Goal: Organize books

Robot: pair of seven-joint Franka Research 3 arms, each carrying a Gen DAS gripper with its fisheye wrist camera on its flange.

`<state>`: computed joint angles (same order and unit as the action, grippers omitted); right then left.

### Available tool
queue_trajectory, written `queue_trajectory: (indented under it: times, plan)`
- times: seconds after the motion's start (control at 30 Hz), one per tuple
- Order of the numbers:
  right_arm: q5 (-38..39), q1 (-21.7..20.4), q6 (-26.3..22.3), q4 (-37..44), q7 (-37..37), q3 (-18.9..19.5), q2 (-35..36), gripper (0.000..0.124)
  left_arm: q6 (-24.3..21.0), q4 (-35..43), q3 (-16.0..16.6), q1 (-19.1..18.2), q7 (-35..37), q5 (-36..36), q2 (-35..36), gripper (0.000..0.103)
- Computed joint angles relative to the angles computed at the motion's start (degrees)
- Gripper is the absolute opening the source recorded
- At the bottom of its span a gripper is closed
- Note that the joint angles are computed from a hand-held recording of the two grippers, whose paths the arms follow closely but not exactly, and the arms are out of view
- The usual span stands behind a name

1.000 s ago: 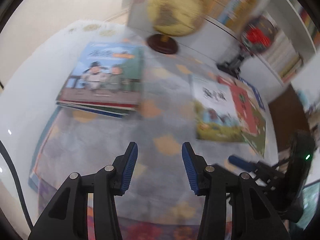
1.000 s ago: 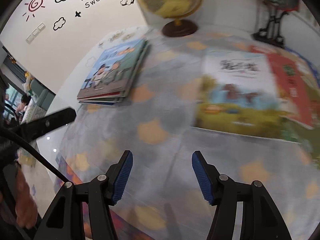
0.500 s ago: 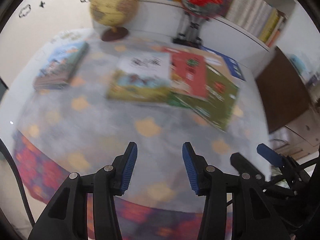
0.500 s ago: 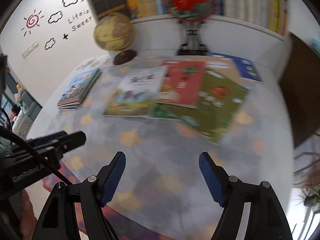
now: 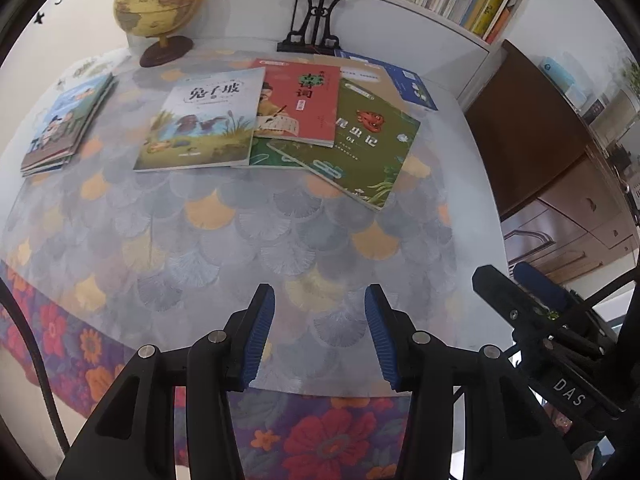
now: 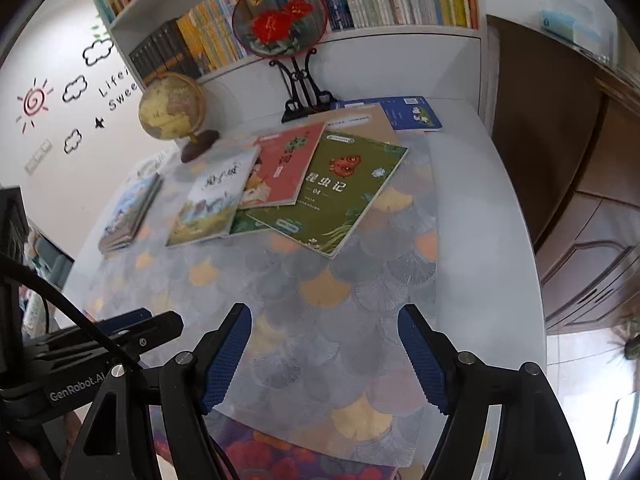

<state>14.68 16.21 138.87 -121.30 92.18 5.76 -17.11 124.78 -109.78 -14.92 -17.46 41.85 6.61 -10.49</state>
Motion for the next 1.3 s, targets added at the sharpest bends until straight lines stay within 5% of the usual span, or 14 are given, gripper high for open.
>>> queue_trajectory:
  times: [0.2, 0.4, 0.6, 0.9, 1.3]
  plan:
    - [-1.28, 1.11, 1.41, 4.3, 1.4, 1.4, 5.69, 0.074, 1.88, -5.28, 3.07, 2.79, 3.06, -0.13, -2.44, 0.044]
    - [-0.3, 4.15, -5.26, 21.39, 6.52, 1.93, 21.67, 0.074, 3.9, -7.04, 8.83, 8.08, 14.99, -4.64, -0.85, 0.045]
    - [-5.82, 9.3, -11.25, 43.02, 10.25, 0.94, 38.95, 0.074, 7.35, -1.87, 11.29, 14.38, 24.93, -10.98, 8.53, 0.052]
    - [-9.09, 13.92, -20.79, 68.05, 10.13, -1.83, 56.59, 0.055, 10.65, 3.29, 8.73, 19.46, 35.75, -21.79, 16.59, 0.052]
    - [-9.55, 15.33, -22.93, 72.74, 9.83, -2.57, 60.98, 0.041, 15.29, -0.45, 7.47, 20.21, 42.54, -26.82, 14.75, 0.053]
